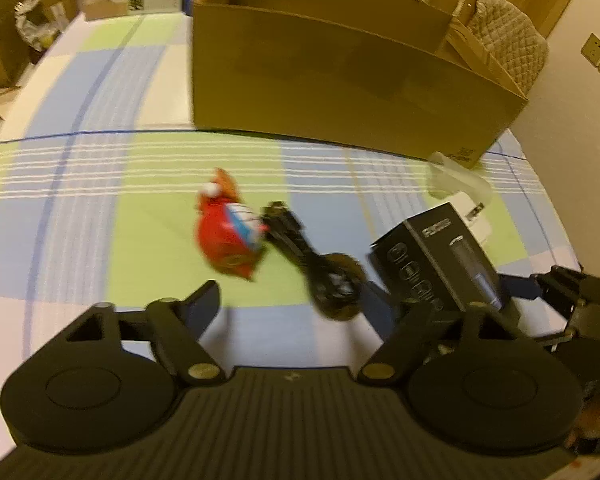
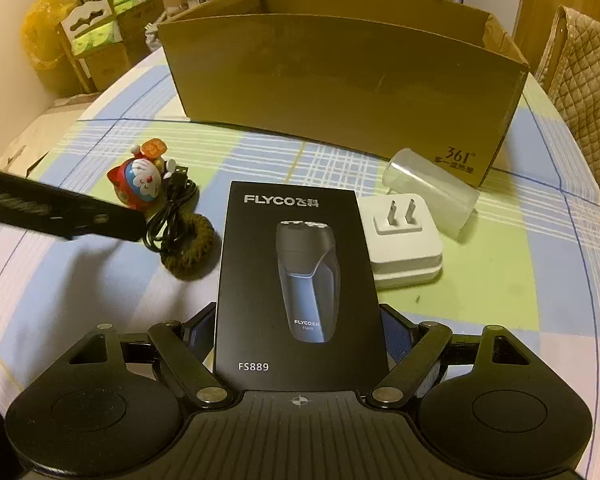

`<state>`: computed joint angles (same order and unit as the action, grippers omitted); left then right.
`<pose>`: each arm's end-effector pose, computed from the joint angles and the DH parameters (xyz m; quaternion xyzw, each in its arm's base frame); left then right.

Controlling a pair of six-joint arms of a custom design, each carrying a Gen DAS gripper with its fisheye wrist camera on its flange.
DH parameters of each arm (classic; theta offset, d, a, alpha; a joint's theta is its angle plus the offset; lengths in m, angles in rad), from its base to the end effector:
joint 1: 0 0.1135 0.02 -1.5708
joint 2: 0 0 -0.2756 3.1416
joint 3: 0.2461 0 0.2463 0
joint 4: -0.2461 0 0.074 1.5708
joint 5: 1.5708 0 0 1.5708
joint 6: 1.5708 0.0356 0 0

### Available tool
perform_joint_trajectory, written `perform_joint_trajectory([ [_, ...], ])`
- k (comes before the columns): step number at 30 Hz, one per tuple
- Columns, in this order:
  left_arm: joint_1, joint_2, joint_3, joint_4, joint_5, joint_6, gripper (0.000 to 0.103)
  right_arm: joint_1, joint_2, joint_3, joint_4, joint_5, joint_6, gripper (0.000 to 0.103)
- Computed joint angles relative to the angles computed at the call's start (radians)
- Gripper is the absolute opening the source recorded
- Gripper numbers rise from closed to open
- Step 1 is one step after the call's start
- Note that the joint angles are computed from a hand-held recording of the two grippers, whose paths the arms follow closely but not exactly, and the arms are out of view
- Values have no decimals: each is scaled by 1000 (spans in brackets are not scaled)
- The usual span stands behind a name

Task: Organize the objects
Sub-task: 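Grasp the black cable with the left tool while the right tool lifts the shaver box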

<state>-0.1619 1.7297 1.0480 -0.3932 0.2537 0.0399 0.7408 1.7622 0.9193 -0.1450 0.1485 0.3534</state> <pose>0.3326 -0.0634 0.1863 0.1278 0.9536 -0.1373 0.2355 0.2517 0.2231 0.1545 -0.1629 0.9414 0.0884 0.2817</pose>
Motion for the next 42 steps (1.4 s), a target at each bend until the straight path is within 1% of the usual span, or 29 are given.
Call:
perform_joint_trajectory([
  [1, -15, 13, 3, 9, -1, -8, 67, -1, -7, -9, 6, -5, 1, 79],
  [3, -36, 37, 11, 27, -4, -21, 58, 0, -5, -11, 13, -8, 3, 79],
  [4, -43, 47, 13, 37, -7, -28, 56, 0, -7, -16, 18, -10, 4, 79],
  [6, -56, 72, 22, 59, -17, -48, 45, -1, -6, -16, 22, -12, 2, 79],
  [7, -60, 85, 27, 66, -25, -53, 43, -3, -9, -21, 25, -14, 4, 79],
  [8, -65, 95, 31, 75, -29, -60, 36, -6, -13, -23, 27, -19, 3, 79],
  [10, -64, 107, 37, 75, -19, -61, 29, -8, -16, -27, 29, -21, 4, 79],
  [11, -61, 106, 37, 72, -13, -63, 24, -6, -18, -30, 30, -20, 6, 79],
  [15, -43, 62, 8, 48, -20, -50, 16, -1, -30, -39, 35, -20, 14, 79],
  [17, -24, 18, -20, 24, -3, -23, 15, 7, -45, -47, 28, -17, 17, 79],
  [24, -1, -150, -121, -96, -9, 68, 15, 49, -115, -93, -25, 41, 43, 79],
  [27, -4, -205, -176, -117, -18, 85, 16, 62, -142, -124, -36, 48, 63, 79],
  [29, -13, -224, -213, -110, -34, 85, 18, 70, -151, -134, -48, 45, 71, 79],
  [30, -14, -224, -221, -105, -42, 88, 23, 74, -153, -137, -52, 47, 74, 80],
  [32, -19, -228, -245, -80, -60, 86, 30, 84, -157, -148, -49, 66, 79, 80],
  [35, -27, -219, -257, -39, -75, 74, 31, 88, -160, -157, -41, 87, 86, 80],
  [42, -35, -159, -246, 43, -85, 50, 31, 59, -139, -145, -20, 69, 81, 81],
])
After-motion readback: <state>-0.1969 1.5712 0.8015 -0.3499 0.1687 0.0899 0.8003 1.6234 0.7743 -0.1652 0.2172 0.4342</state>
